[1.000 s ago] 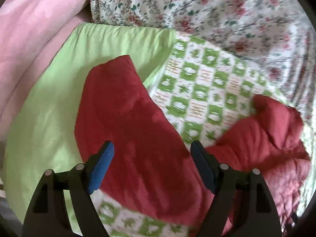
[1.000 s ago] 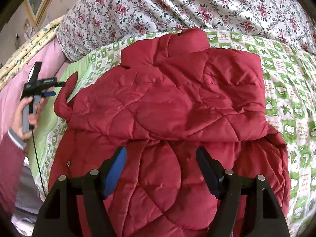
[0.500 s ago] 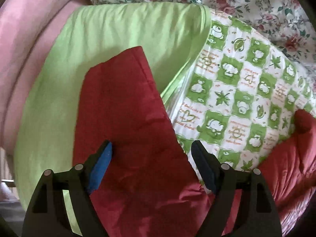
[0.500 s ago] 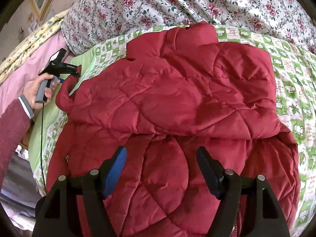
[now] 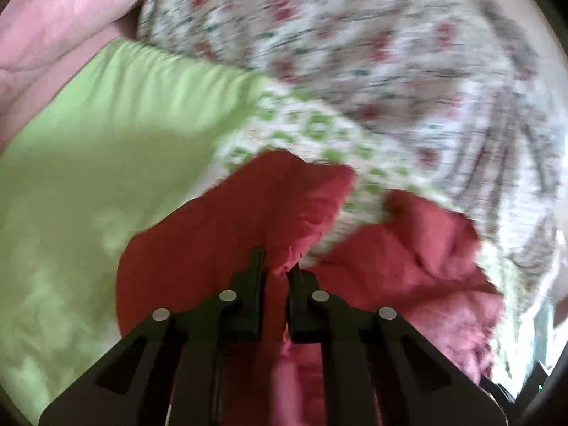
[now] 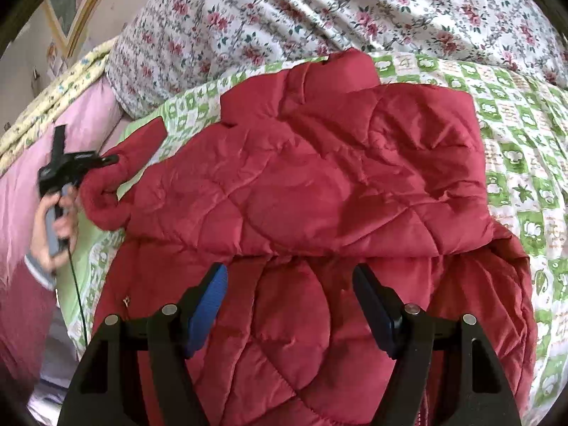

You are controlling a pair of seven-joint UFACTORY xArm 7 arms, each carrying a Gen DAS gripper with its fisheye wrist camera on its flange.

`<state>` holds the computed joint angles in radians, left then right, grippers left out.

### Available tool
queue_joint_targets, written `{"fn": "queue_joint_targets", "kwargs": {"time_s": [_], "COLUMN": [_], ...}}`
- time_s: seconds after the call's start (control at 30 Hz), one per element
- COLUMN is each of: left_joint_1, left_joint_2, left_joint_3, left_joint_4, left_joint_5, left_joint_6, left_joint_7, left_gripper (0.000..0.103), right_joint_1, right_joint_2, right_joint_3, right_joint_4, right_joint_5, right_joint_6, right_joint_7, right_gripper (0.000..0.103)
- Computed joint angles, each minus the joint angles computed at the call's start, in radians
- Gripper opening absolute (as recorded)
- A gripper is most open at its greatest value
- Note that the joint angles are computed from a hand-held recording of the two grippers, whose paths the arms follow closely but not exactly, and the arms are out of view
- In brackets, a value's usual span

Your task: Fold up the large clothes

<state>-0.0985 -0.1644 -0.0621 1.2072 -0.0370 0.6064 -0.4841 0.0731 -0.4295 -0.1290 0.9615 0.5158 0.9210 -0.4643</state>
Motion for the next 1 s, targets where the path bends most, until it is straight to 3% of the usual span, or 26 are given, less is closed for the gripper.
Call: {"fn": "queue_joint_targets", "kwargs": {"time_s": [0.27, 0.37, 0.47, 0.6, 0.73, 1.0], "left_joint_1": [-0.129, -0.182, -0.221, -0.274, -0.305, -0.332], "left_joint_2": [-0.027, 0.01, 0.068, 0.147, 0.21, 0.234], "left_joint_3": [-0.065, -0.098, -0.125, -0.138, -0.151, -0.154], "left_joint_4": [-0.009, 0.019, 0.063, 0.098, 0.121, 0.1], "left_joint_5": [-0.109, -0.103, -0.078, -0.136, -0.085, -0.07], "left_joint_6": [-0.174, -0.228, -0.228, -0.246, -0.237, -0.207], "left_joint_7": [0.025, 0.063, 0.072, 0.151, 0.144, 0.145], "left_gripper": [0.008, 0.008, 0.008, 0.008, 0.008, 0.008], "right_joint_1": [-0.026, -0.038, -0.051, -0.059, -0.061, -0.061], "right_joint_2": [0.001, 0.004, 0.004, 0.002, 0.007, 0.12], "right_joint_3": [-0.016, -0.019, -0.022, -0.044, -0.059, -0.117], "right_joint_4": [-0.003, -0.003, -0.003, -0.002, 0.004, 0.11], "right_joint_5": [0.015, 0.011, 0.001, 0.022, 0.038, 0.227], "right_joint_6": [-0.046, -0.068, -0.093, -0.113, -0.126, -0.002], "right_joint_7": [0.026, 0.049, 0.078, 0.094, 0.099, 0.071], "right_gripper": [0.075, 0.075, 0.075, 0.075, 0.075, 0.076]}}
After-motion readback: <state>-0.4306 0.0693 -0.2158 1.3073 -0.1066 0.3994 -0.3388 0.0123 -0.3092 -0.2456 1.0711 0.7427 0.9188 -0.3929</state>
